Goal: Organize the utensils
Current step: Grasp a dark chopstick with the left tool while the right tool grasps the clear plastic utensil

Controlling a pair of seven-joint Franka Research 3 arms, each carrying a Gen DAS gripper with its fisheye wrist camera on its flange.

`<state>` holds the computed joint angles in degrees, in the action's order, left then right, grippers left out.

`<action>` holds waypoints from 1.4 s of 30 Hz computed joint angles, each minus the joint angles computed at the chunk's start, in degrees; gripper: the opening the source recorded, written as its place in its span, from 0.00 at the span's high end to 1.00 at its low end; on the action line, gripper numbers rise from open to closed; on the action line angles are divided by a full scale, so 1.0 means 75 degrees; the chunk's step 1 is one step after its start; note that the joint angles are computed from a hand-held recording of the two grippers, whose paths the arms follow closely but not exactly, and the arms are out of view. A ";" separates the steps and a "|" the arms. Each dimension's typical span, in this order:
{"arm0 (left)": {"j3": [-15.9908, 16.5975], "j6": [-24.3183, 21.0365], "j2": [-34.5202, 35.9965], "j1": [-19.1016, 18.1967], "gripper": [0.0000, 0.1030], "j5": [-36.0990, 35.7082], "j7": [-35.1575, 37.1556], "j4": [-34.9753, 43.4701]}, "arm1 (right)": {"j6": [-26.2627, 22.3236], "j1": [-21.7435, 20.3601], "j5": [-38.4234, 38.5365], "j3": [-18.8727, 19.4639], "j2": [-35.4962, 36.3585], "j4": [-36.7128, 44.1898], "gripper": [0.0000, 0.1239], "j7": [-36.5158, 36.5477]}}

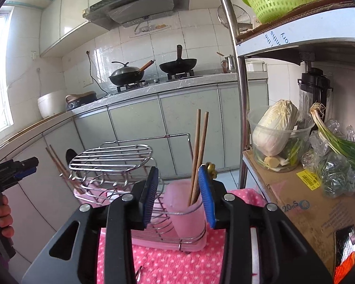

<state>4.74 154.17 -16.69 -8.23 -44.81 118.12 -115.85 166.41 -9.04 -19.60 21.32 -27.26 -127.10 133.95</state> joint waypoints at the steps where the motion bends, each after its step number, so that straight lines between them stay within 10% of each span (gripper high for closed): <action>1: -0.0002 -0.0055 -0.0099 0.0011 0.60 0.0029 0.0015 -0.0114 | -0.0050 0.0178 0.0131 -0.0100 -0.0091 -0.0110 0.71 -0.0053; 8: 0.0027 -0.0815 -0.0395 -0.0013 0.60 0.0462 0.0084 -0.0681 | -0.0878 0.2613 0.2545 -0.1689 0.0006 -0.0629 0.71 -0.1801; 16: -0.0165 -0.3265 0.0038 0.0026 0.69 0.0691 0.0213 -0.0841 | -0.1315 0.2679 0.3576 -0.1697 -0.0050 -0.1200 0.71 -0.1941; 18: -0.0345 -0.3761 0.0302 0.0133 0.84 0.0777 0.0064 -0.0747 | -0.1348 0.2679 0.3661 -0.1696 -0.0047 -0.1246 0.71 -0.1978; 26: -0.1044 -0.4903 0.1448 0.0471 0.85 0.1131 -0.0656 0.0090 | -0.1370 0.2944 0.4283 -0.1947 -0.0042 -0.1472 0.71 -0.2412; 42: -0.1615 -0.4558 0.1913 0.0522 0.96 0.1666 -0.1292 0.0311 | -0.1339 0.3117 0.5029 -0.2058 0.0106 -0.1503 0.71 -0.2940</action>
<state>-7.37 119.98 -2.34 -4.31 -32.31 108.43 -113.52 156.37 14.33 18.12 5.88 -26.46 -138.38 111.90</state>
